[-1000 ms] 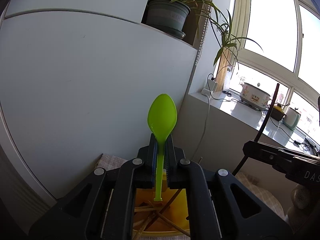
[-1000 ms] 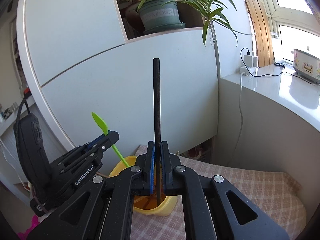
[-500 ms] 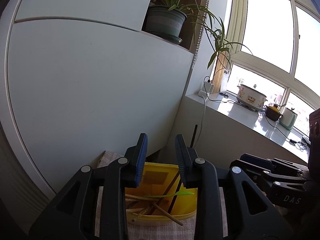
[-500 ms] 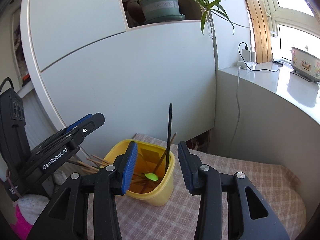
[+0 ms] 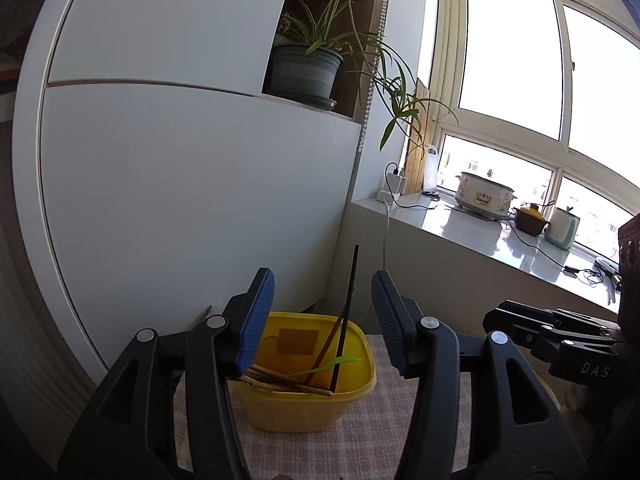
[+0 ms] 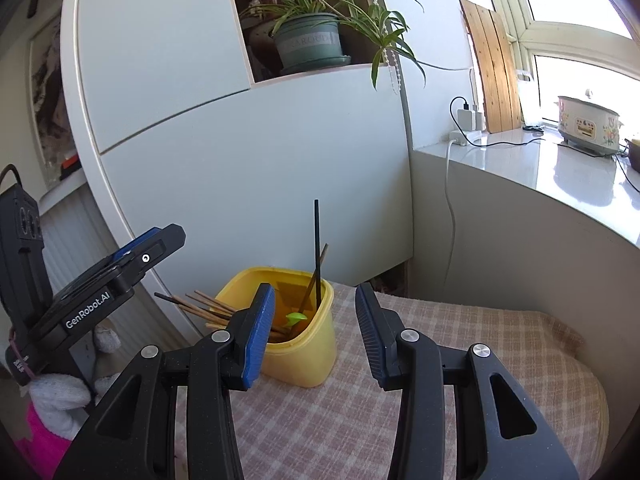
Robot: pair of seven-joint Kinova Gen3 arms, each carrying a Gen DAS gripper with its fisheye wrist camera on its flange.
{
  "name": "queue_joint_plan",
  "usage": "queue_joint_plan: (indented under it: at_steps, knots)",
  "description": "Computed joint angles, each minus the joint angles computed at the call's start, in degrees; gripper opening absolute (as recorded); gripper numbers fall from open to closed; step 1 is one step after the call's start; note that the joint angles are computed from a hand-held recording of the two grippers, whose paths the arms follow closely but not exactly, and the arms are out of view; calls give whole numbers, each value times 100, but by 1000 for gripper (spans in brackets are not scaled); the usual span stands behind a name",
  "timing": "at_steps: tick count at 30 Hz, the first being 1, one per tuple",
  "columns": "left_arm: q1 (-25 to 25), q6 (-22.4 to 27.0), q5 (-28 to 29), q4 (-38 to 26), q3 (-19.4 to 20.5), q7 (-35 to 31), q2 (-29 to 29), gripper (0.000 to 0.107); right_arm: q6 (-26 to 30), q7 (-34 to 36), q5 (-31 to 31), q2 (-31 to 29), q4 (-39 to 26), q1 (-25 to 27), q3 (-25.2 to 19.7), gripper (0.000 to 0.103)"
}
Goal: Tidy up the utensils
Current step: 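Pull both open tools back from the container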
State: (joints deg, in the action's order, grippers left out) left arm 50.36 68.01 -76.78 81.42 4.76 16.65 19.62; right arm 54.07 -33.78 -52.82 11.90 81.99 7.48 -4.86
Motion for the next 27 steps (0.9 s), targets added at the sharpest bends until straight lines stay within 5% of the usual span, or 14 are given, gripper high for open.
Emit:
queue_joint_plan:
  at_steps: [3, 11, 18, 23, 27]
  knots:
    - [205, 321, -92, -47, 1, 167, 72, 77, -199, 338, -221, -195, 302, 122, 41, 53]
    - [514, 660, -51, -73, 94, 422, 191, 99, -799, 924, -587, -672, 1166, 149, 411, 71]
    - [748, 878, 123, -244, 60, 122, 345, 103, -1054, 1004, -791, -904, 1528, 170, 664, 80]
    - [785, 925, 336, -316, 46, 74, 370, 103, -1756, 1430, -1005, -1229, 1991, 6, 789, 84]
    - [830, 1130, 475, -512, -20, -200, 523, 103, -1689, 1348, -777, -1232, 1975, -107, 911, 84]
